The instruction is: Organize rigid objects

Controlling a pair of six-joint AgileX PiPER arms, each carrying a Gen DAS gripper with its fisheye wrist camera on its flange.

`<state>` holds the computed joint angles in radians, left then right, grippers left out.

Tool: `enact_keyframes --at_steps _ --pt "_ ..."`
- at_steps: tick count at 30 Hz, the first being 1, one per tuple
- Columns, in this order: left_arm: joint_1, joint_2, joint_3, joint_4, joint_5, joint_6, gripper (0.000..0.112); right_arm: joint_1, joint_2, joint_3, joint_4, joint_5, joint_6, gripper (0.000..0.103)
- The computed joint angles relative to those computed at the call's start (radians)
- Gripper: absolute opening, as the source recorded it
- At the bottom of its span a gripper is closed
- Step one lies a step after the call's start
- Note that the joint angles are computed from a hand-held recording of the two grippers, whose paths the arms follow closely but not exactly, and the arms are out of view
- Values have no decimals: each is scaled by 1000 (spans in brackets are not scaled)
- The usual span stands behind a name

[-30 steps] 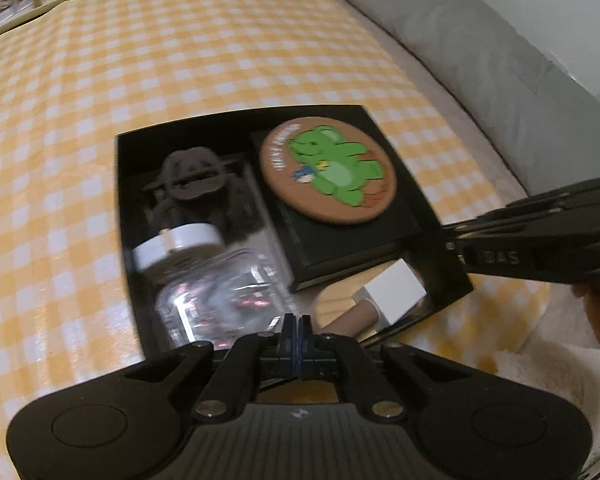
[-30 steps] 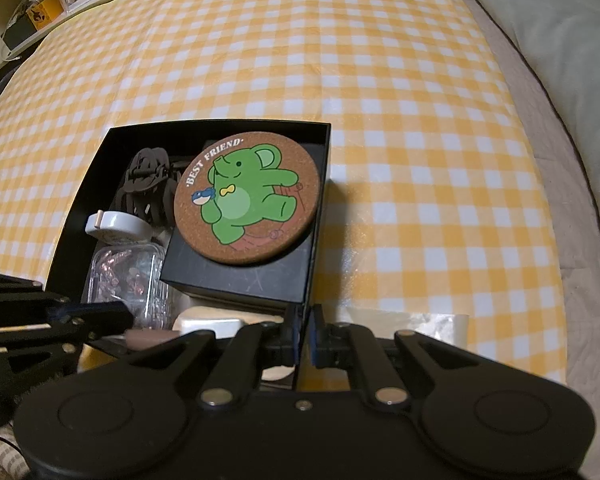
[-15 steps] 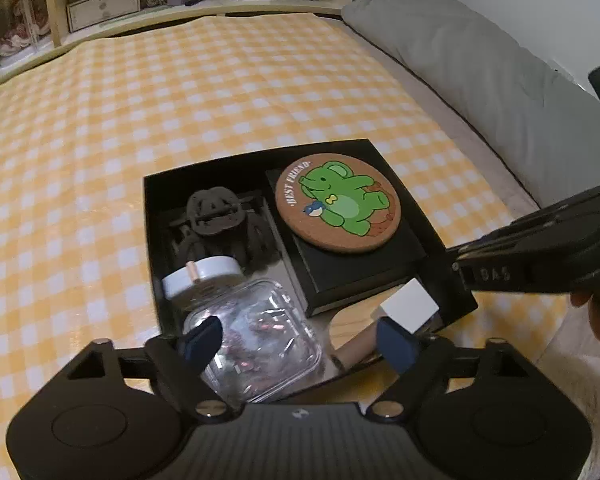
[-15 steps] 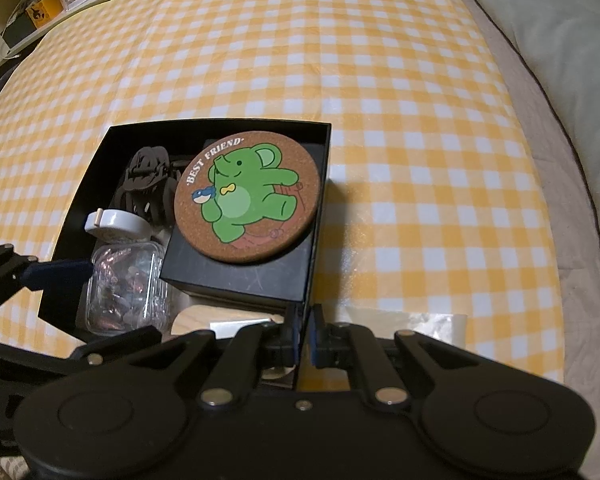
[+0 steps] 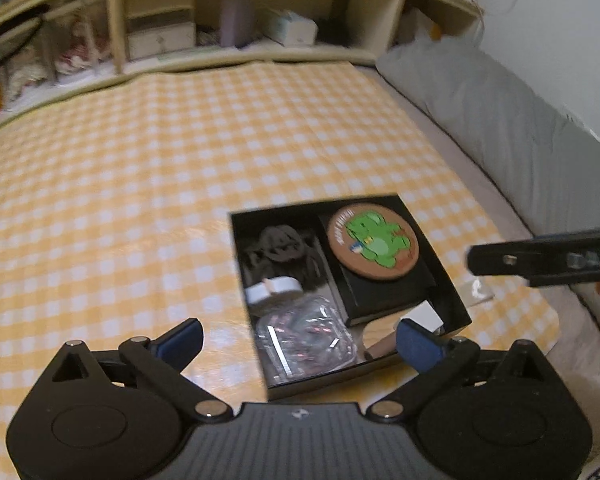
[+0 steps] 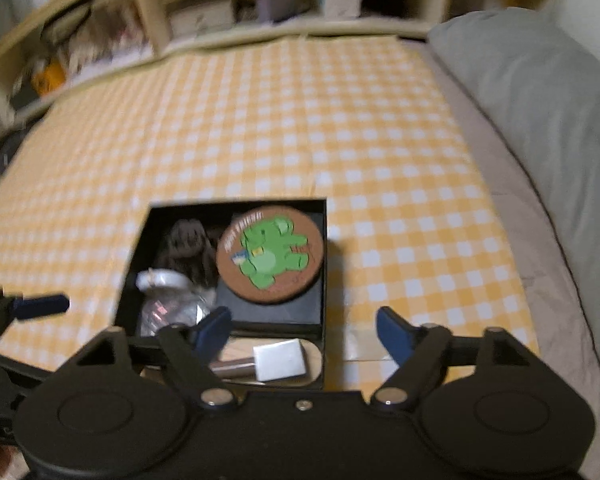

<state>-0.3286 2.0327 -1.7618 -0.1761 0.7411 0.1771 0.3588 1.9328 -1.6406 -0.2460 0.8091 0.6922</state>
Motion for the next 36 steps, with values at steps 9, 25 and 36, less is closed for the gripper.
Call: enact_keyframes --at_steps 9,25,36 --pt "51 -298 282 38 -127 -2 103 186 -246 221 -281 -5 362 103" --pt "70 -586 675 -69 -377 145 103 581 -421 527 -838 213 938 103" --pt "37 -596 735 106 -401 -9 103 620 -379 533 -879 261 984 103"
